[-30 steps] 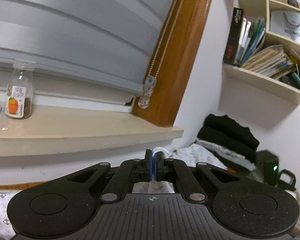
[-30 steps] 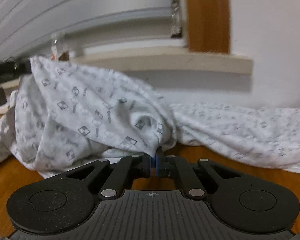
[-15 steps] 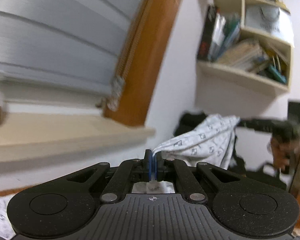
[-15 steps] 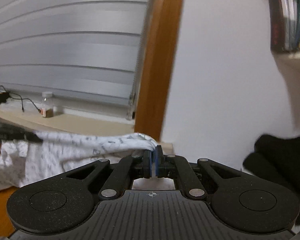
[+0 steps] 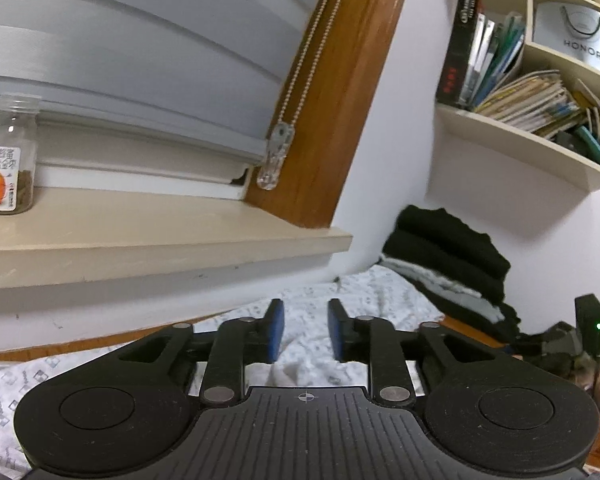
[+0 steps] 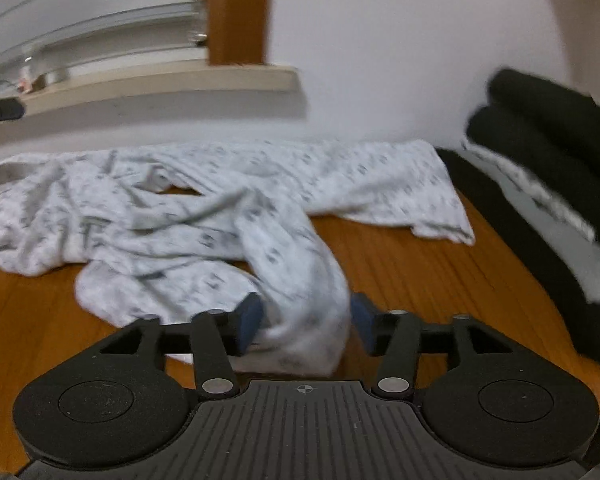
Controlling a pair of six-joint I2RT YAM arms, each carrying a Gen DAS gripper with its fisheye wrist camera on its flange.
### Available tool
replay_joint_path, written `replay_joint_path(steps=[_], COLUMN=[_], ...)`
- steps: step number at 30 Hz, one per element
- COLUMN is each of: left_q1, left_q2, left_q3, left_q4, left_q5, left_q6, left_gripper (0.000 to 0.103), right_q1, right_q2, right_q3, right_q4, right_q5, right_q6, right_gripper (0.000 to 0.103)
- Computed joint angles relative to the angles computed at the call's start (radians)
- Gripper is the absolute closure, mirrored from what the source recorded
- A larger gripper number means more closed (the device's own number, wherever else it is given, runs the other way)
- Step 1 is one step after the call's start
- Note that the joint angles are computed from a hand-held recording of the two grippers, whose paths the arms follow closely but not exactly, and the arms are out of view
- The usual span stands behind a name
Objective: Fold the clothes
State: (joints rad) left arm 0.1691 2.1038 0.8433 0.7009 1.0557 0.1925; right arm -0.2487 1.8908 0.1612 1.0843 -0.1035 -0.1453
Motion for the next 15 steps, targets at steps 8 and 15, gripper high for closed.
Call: replay_joint_path(steps=[8, 15], left_q1=[0.002, -0.003], left_q2=[0.006, 0.01], left_q3=[0.011, 0.018], left_q4=[-0.009, -0.018], left_q5=[-0.03, -0.083], left_q6=[-0.003, -0.002], left_gripper=[0.07, 0.045], right_q1=[-0.141, -0.303], right_q2=[-0.054, -0.109], right_q3=[0.007, -0.01], right_q4=[0.007, 0.19], right_q5=[-0.106, -0.004], right_q6=[-0.092, -0.069], right_gripper=[0.089, 0.075])
